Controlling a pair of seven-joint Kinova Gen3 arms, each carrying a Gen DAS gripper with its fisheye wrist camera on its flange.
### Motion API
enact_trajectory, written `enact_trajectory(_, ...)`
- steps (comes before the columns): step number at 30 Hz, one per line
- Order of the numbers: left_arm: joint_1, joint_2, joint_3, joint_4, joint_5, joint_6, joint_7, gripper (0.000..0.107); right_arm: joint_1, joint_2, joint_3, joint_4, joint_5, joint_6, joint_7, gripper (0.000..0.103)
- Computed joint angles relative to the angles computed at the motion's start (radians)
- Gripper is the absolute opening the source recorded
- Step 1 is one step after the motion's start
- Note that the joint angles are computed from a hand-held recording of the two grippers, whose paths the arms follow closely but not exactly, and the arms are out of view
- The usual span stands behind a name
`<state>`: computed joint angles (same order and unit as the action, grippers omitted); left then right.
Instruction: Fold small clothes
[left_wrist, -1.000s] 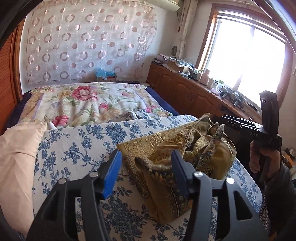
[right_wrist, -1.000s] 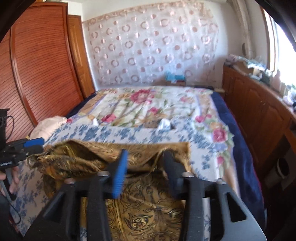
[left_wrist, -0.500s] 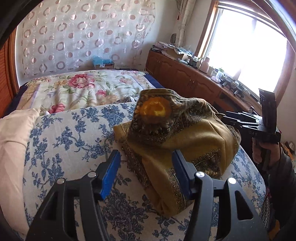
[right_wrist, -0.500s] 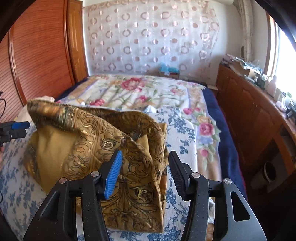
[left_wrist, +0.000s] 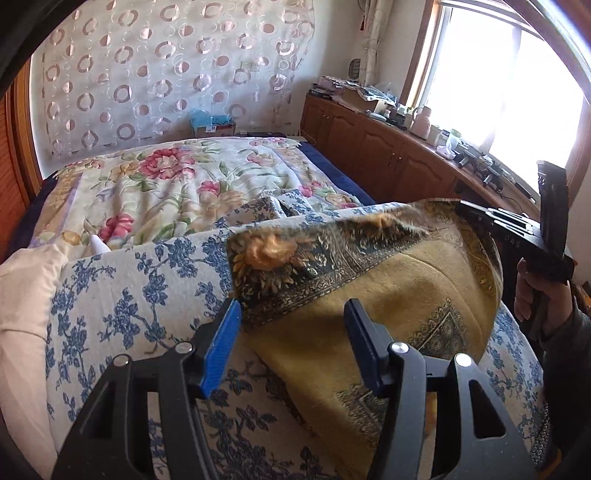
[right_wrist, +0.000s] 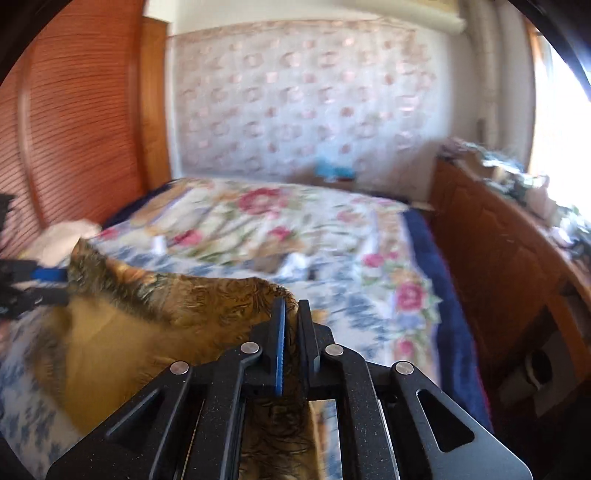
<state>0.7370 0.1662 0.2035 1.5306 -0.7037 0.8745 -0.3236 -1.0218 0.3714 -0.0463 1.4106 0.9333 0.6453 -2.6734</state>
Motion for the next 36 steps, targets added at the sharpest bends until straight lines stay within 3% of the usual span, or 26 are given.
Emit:
enact_trajectory(3,-0.01,0.006,-0.007,0.002,0.007,-0.002,0.002,0.057,0.044,0.033,-0.031,-0.044,-0.083,0.036,0.079,0.004)
enact_trajectory(6,-0.024,0.018,-0.012,-0.003,0.036,0.0,-0.016,0.057,0.062,0.04,-0.032,-0.043,-0.158,0.013,0.146,0.004)
enact_trajectory(11,-0.034,0.043,-0.025,-0.018,0.071,0.001,-0.047,0.057,0.035,0.018,0.004,-0.023,-0.17,-0.005,0.136,0.006)
enact_trajectory(13,-0.037,0.049,-0.032,-0.021,0.085,-0.003,-0.055,0.057,0.017,0.015,0.012,-0.026,-0.153,0.022,0.128,0.016)
enact_trajectory(15,-0.044,0.052,-0.037,-0.014,0.104,-0.014,-0.067,0.058,0.005,0.009,0.013,-0.021,-0.135,0.036,0.111,0.045)
enact_trajectory(18,-0.056,0.056,-0.037,-0.005,0.13,-0.026,-0.079,0.058,0.007,0.001,-0.003,-0.01,-0.131,0.04,0.103,0.064)
enact_trajectory(25,-0.032,0.057,-0.054,0.013,0.099,-0.043,-0.055,0.058,0.078,0.049,-0.053,-0.061,-0.293,0.068,0.251,0.067)
enact_trajectory(36,-0.032,0.053,-0.053,0.02,0.097,-0.05,-0.045,0.059,0.155,0.07,-0.063,-0.071,-0.518,0.017,0.395,0.068)
